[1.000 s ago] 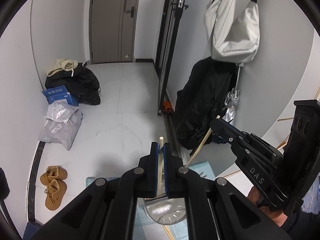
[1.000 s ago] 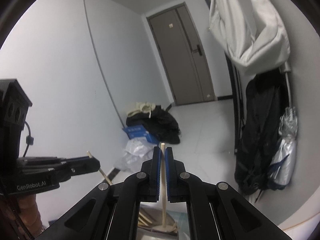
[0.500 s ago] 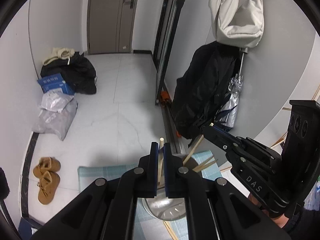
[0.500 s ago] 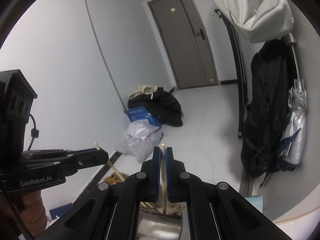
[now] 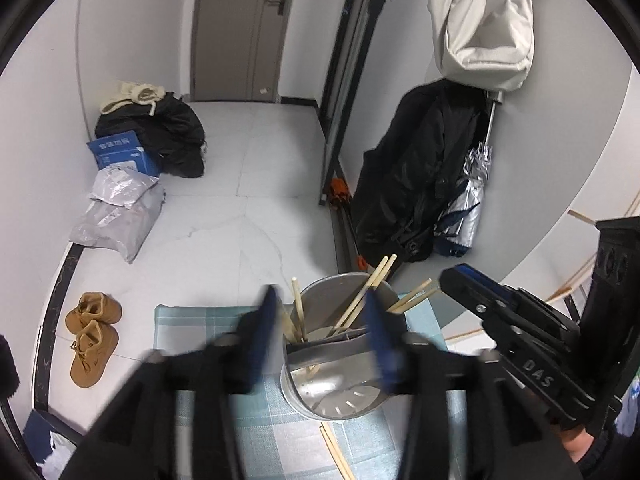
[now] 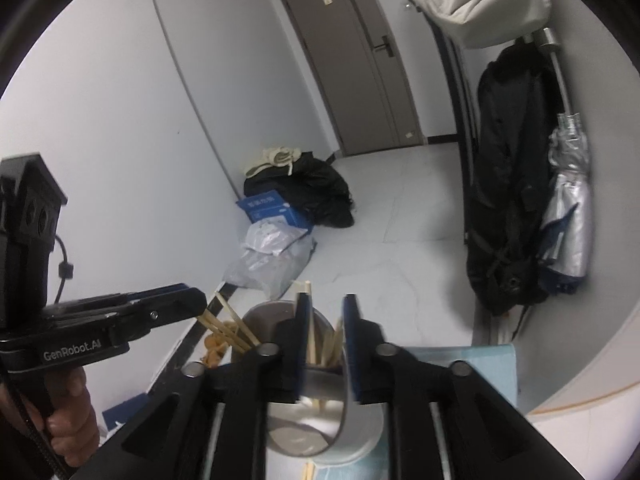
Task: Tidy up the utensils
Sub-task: 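Open both tools to release the chopsticks into the holder, then move both tools down toward the last chopsticks beside the holder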
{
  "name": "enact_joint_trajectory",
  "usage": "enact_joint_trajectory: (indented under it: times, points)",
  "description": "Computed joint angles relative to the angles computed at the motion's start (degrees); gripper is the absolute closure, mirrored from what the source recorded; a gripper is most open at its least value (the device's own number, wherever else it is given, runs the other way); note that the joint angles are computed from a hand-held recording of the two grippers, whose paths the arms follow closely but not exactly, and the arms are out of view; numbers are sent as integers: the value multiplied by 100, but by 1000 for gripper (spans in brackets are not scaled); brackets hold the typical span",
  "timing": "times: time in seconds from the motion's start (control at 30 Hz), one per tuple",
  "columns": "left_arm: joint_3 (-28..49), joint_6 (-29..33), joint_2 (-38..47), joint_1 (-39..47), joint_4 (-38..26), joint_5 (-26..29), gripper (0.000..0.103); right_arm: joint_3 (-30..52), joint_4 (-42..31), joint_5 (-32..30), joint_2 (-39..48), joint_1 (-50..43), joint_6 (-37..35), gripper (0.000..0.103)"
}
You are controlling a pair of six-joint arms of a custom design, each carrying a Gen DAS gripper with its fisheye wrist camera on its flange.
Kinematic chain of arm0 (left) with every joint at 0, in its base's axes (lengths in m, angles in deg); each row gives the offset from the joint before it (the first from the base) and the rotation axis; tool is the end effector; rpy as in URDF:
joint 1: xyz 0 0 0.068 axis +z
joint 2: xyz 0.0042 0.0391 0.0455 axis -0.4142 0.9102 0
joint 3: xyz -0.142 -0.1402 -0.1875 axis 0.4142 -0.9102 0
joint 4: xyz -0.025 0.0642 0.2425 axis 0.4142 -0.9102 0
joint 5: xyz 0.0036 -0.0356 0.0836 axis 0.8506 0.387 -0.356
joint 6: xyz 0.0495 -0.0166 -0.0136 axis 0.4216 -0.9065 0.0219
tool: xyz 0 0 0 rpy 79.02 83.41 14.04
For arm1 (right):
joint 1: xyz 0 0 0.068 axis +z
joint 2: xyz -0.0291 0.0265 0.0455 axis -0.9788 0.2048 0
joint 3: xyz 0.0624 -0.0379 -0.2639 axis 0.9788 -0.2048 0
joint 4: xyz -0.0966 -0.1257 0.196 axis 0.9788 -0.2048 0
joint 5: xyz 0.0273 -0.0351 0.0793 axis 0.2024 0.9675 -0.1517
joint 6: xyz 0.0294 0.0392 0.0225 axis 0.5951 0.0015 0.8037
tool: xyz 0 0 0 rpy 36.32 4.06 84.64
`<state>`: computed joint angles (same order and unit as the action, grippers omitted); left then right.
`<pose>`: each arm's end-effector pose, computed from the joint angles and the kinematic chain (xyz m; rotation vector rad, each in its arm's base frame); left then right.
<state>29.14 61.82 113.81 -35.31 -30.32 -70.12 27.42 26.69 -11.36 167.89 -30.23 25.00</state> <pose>0.2346 -0.0565 0.3019 0.3617 2.3421 -0.4815 0.2206 0.2227 0.2591 -0.0291 2.1081 0.4029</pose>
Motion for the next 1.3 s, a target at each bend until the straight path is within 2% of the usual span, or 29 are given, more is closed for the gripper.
enact_joint_trajectory:
  times: [0.1, 0.2, 0.27, 0.37, 0.43, 0.53, 0.67, 0.8, 1.03, 1.3]
  points:
    - [-196, -125, -347, -24, 84, -187, 40, -91, -189, 266, -244, 180, 119, 73]
    - [-249, -215, -594, -13, -17, -282, 39, -170, -385, 589, -491, 399, 280, 70]
    - [-286, -279, -831, -43, -59, -440, 37, -208, -509, 813, -649, 564, 364, 63]
    - [-372, -376, -1201, -140, -38, -754, 25, -232, -701, 1150, -860, 832, 458, 53]
    - [-477, -418, -1478, -125, -15, -832, 21, -283, -744, 1282, -1005, 978, 494, 52]
    - [-567, -503, -1729, -162, -56, -986, 18, -345, -883, 1556, -1192, 1254, 674, 44]
    - [-718, -706, -2033, -314, -153, -1288, 9, -355, -1166, 1954, -1299, 1655, 886, 39]
    - [-869, -824, -2371, -362, -283, -1362, 8, -345, -1489, 2201, -1366, 1986, 1160, 37]
    - [-1114, -989, -2961, -442, -478, -1496, 8, -381, -1905, 2753, -1436, 2528, 1640, 26]
    - [-1662, -1075, -3612, -540, -516, -1709, 7, -391, -2420, 3156, -1051, 3038, 2381, 25]
